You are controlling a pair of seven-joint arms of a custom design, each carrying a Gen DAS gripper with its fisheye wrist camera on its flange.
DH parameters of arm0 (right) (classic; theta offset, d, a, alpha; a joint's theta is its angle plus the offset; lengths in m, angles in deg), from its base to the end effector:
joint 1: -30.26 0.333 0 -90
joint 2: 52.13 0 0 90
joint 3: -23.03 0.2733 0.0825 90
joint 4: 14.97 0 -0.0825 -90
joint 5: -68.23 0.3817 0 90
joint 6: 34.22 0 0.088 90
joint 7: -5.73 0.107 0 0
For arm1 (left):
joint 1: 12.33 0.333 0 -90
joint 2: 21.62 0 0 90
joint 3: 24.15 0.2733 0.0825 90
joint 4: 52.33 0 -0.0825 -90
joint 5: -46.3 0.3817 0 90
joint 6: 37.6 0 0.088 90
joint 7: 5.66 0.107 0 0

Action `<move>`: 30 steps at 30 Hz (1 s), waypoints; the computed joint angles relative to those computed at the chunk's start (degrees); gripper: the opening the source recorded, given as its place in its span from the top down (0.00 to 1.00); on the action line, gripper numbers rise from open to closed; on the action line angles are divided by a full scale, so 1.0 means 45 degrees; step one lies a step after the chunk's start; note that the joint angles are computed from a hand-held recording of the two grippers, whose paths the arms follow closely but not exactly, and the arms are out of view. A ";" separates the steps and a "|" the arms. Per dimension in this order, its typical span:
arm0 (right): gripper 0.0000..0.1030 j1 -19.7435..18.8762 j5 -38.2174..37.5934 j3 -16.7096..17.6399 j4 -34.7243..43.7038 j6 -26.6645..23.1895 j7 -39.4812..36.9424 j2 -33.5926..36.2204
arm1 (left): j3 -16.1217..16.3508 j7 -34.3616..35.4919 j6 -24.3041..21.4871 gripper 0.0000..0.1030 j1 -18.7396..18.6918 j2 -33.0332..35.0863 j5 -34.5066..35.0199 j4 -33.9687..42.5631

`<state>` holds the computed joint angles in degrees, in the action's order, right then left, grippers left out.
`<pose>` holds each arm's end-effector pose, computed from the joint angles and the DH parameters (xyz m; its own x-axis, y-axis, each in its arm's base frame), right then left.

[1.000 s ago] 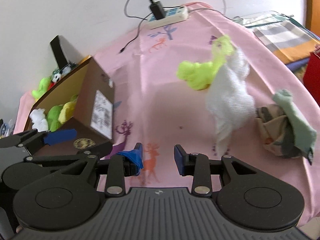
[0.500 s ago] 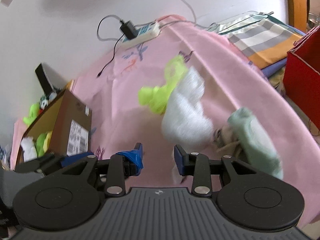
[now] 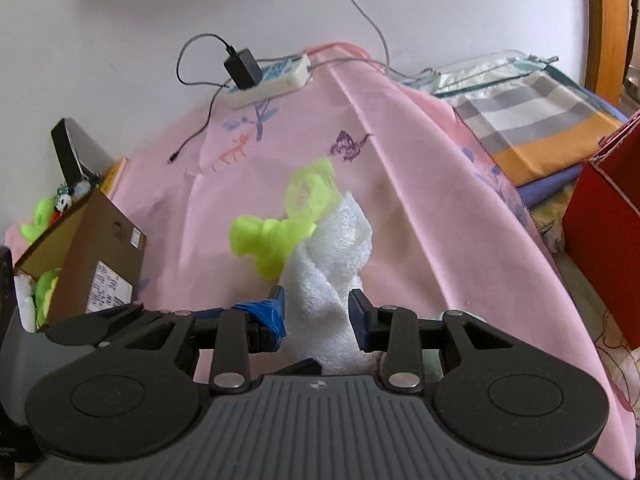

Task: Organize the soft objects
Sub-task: 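Close the right tool on the white bubble wrap, then carry the bubble wrap with the right tool over the cardboard box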

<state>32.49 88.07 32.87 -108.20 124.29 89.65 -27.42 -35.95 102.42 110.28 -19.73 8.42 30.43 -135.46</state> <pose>0.6905 0.1156 0.4172 0.1066 -0.9469 -0.3035 -0.7791 0.1101 -0.6172 0.6940 -0.2062 0.4212 -0.4378 -0.8827 0.1707 -0.7547 0.2576 -0.6034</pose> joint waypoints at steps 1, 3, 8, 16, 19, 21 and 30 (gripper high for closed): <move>0.82 -0.0033 0.0013 0.0022 0.0179 -0.0231 -0.0018 0.0131 | -0.0098 0.0119 -0.0079 0.24 0.0059 0.0167 -0.0114 0.0197; 0.81 -0.0003 -0.0077 -0.0005 0.0419 -0.0430 -0.0041 0.0325 | -0.0242 0.0301 -0.0206 0.25 0.0132 0.0455 -0.0332 0.0571; 0.82 -0.0168 0.0175 0.0261 0.0851 -0.0720 -0.0622 0.0641 | -0.0570 0.0845 -0.0392 0.37 0.0340 0.0911 -0.0907 0.1111; 0.87 -0.0288 0.0915 0.0525 0.0378 -0.0391 -0.1197 0.0266 | -0.0782 0.1662 0.0133 0.45 0.0652 0.0300 -0.1766 0.0298; 0.87 -0.0199 0.1215 0.0559 0.0069 -0.0248 -0.1267 0.0000 | -0.0864 0.2091 0.0371 0.47 0.0866 -0.0279 -0.2220 -0.0443; 0.87 -0.0136 0.1408 0.0628 -0.0192 -0.0179 -0.1446 -0.0232 | -0.0882 0.2436 0.0616 0.47 0.1000 -0.0807 -0.2535 -0.1119; 0.87 0.0535 0.2240 0.0882 -0.0914 0.0025 -0.2274 -0.0918 | -0.0494 0.3833 0.1626 0.53 0.1417 -0.3512 -0.4022 -0.4339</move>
<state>34.90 98.15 36.84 -112.31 124.40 79.42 -31.55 -38.17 119.67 117.60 -13.35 -7.38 12.33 -154.99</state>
